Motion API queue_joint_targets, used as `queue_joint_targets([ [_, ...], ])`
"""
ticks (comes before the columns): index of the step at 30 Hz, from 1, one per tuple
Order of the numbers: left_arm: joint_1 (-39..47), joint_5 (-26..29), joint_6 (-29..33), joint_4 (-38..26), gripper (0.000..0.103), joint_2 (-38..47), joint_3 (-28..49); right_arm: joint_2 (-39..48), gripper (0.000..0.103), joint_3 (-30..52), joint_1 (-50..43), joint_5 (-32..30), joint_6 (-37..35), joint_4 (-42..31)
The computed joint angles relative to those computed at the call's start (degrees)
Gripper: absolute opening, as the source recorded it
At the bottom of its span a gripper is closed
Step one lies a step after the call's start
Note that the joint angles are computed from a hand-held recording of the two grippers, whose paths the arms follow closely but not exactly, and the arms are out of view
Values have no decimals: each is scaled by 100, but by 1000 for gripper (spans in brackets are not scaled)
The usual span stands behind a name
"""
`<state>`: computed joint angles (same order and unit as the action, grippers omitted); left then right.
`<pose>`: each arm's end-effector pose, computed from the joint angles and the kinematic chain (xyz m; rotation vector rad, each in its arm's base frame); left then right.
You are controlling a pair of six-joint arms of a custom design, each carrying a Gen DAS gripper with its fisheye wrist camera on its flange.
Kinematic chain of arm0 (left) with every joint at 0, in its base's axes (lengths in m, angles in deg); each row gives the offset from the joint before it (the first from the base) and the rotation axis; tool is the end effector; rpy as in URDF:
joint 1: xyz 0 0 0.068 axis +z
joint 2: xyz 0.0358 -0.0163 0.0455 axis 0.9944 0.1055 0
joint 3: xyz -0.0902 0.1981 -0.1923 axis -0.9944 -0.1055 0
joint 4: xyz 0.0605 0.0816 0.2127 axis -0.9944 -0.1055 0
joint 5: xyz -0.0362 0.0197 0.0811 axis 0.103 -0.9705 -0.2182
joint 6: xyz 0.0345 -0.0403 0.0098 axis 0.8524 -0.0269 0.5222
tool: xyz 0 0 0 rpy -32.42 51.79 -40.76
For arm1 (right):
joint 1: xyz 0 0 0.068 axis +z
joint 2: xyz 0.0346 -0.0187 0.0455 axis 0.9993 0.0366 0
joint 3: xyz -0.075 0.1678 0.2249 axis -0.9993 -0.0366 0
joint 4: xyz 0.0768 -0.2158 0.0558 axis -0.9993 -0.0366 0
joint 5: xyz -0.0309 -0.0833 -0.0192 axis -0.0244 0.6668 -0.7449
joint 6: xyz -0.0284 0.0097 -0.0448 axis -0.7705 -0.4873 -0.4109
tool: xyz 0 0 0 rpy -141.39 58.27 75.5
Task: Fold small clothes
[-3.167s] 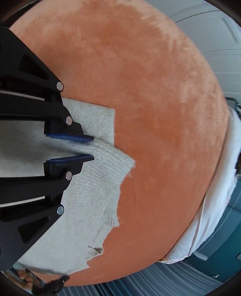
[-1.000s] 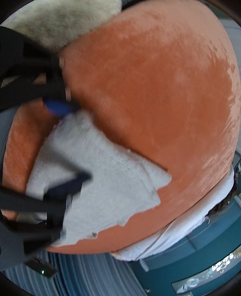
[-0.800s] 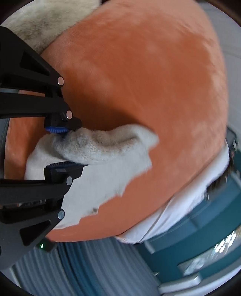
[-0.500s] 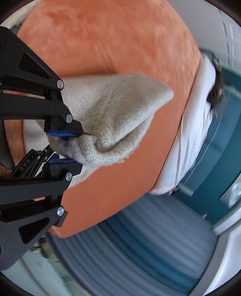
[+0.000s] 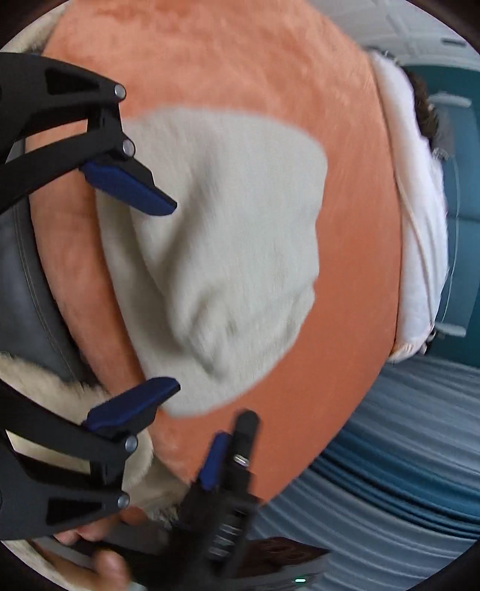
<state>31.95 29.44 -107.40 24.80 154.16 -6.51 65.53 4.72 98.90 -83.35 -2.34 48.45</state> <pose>0.2091 -0.2404 0.1107 -0.2376 2.4178 -0.1886 0.3600 0.0888 0.1136 -0.2104 2.5101 0.8503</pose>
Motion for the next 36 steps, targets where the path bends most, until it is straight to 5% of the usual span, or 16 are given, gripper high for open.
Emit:
queue_joint_targets([
  [4, 443, 205, -305, -256, 88, 95, -534, 756, 80, 1112, 449, -279, 153, -850],
  [8, 763, 383, -440, 239, 88, 358, -931, 1437, 79, 1997, 1017, -71, 338, -1463],
  [9, 815, 395, -448, 387, 81, 344, -1053, 1527, 71, 2163, 1123, -26, 347, -1567],
  [10, 924, 488, -415, 470, 71, 389, -1075, 1540, 46, 2287, 1252, 163, 336, -1671],
  [11, 1052, 693, -339, 681, 46, 318, -1261, 1433, 27, 2358, 1377, 448, 279, -1745],
  [12, 1195, 985, -285, 956, 27, 277, -1395, 1237, 22, 2252, 1416, 482, 241, -1619],
  [15, 1278, 1180, -349, 1114, 14, 50, -1537, 130, 18, 1226, 1139, -286, 483, -365],
  [19, 1082, 1091, -208, 919, 13, -58, -1313, -673, 18, 43, 641, 202, 137, 460],
  [22, 1050, 1164, -192, 695, 13, 260, -952, 765, 18, 726, 347, 1032, -299, -488],
  [24, 1013, 1213, -251, 648, 13, 436, -813, 1278, 17, 709, 158, 724, -137, -302],
  [29, 988, 1164, -280, 455, 13, 374, -785, 714, 18, 273, 221, 566, 140, 169],
  [33, 845, 1128, -428, 159, 18, 306, -681, 1264, 22, 833, 394, 898, -195, -446],
  [36, 690, 1027, -498, 118, 26, -63, -951, 683, 35, 364, 157, 878, -132, -365],
])
